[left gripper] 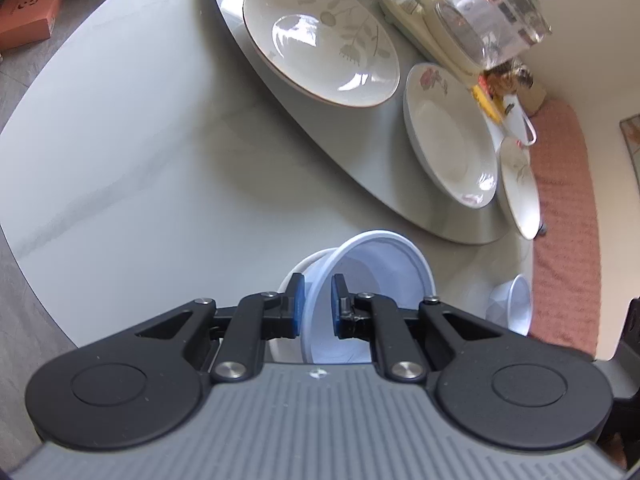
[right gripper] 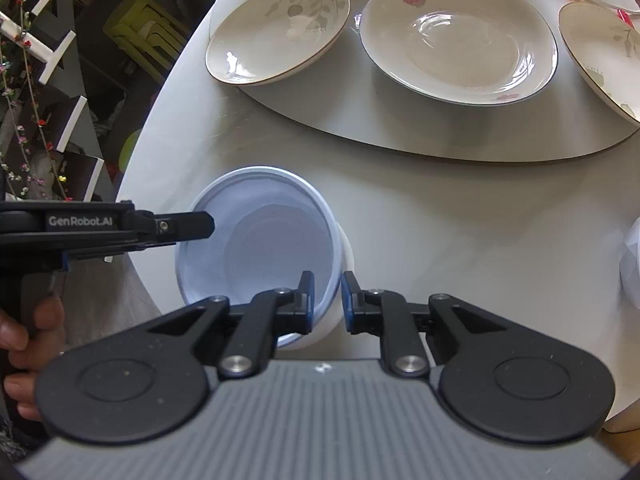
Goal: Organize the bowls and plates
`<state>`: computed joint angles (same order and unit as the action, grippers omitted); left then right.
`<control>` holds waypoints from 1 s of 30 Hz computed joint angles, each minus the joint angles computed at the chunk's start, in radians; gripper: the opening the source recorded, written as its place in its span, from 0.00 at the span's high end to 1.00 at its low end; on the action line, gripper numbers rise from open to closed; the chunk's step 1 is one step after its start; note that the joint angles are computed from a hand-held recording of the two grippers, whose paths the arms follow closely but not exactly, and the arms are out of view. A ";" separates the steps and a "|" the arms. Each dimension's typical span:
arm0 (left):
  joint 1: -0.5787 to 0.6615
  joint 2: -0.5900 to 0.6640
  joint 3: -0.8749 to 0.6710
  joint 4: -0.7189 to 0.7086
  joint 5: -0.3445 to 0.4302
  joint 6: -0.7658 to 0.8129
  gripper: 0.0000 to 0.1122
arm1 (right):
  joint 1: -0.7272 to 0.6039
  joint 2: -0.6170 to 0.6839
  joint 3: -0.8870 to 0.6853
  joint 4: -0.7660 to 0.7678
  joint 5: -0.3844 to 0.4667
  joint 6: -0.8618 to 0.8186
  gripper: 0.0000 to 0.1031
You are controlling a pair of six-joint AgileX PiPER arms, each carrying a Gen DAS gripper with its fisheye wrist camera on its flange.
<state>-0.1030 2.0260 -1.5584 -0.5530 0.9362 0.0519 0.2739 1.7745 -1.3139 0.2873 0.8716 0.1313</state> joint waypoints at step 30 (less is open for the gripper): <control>-0.149 -0.248 -0.098 0.138 0.068 -0.090 0.60 | -0.046 -0.329 0.061 -0.191 -0.069 0.177 0.82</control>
<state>-0.2519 1.7778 -1.6560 -0.4154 1.0039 -0.0383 0.2283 1.4455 -1.2532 0.0959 0.8024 0.3081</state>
